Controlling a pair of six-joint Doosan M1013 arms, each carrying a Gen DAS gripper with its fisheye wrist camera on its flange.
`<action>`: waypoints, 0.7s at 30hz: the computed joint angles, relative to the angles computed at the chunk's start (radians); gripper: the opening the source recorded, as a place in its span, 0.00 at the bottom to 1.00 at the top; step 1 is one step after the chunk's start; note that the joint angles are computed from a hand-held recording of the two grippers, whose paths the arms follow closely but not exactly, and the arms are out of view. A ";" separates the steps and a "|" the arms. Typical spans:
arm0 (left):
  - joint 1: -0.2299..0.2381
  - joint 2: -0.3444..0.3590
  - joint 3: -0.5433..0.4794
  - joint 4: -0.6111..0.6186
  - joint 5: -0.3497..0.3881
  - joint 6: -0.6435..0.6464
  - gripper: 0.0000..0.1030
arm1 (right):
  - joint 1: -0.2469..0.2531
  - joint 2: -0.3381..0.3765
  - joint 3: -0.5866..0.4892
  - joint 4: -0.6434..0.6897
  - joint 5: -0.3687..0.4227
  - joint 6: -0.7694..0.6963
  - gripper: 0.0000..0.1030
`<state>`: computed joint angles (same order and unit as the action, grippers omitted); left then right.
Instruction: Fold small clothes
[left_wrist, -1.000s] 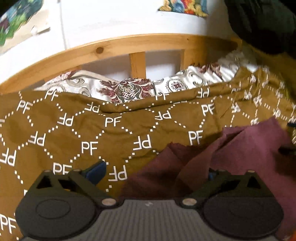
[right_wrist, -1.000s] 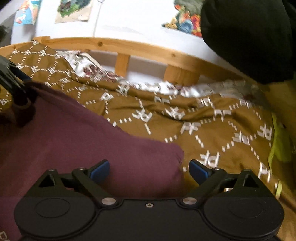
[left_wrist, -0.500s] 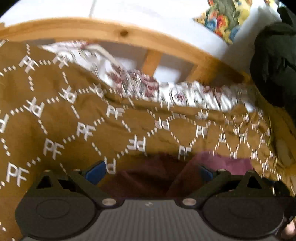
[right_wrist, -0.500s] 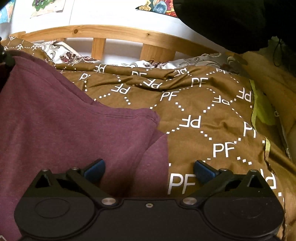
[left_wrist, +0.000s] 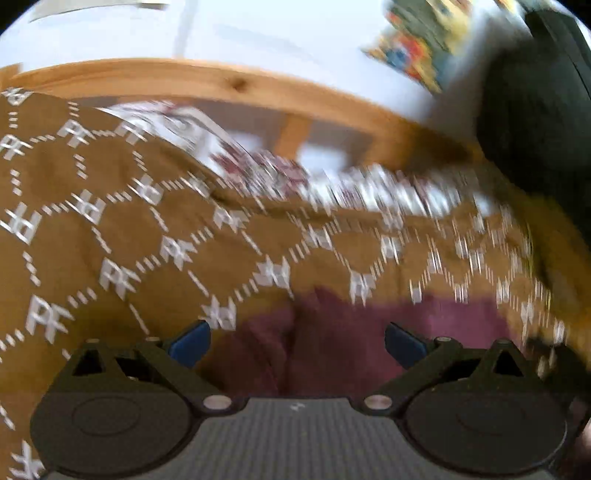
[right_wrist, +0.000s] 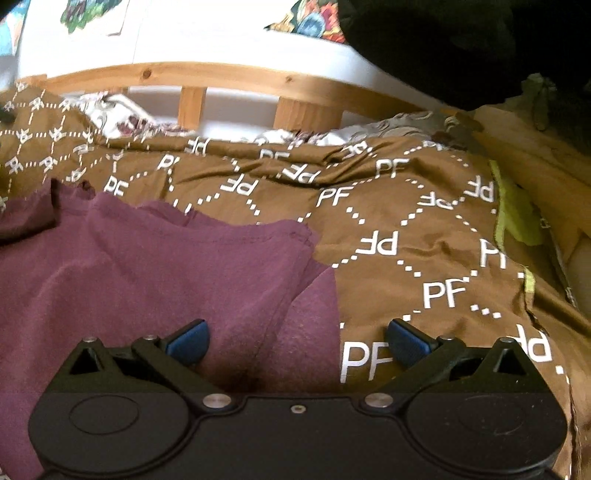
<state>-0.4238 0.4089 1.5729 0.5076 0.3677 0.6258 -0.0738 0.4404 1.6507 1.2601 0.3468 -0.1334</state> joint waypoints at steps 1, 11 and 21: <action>-0.013 0.006 0.000 -0.003 0.020 0.035 0.99 | -0.003 -0.005 0.012 0.065 0.000 -0.053 0.99; -0.121 0.097 -0.082 0.348 0.424 -0.207 0.63 | -0.032 -0.061 0.124 0.472 0.034 -0.435 0.99; -0.124 0.080 -0.042 0.496 0.490 -0.511 0.00 | -0.040 -0.063 0.136 0.522 0.080 -0.480 0.99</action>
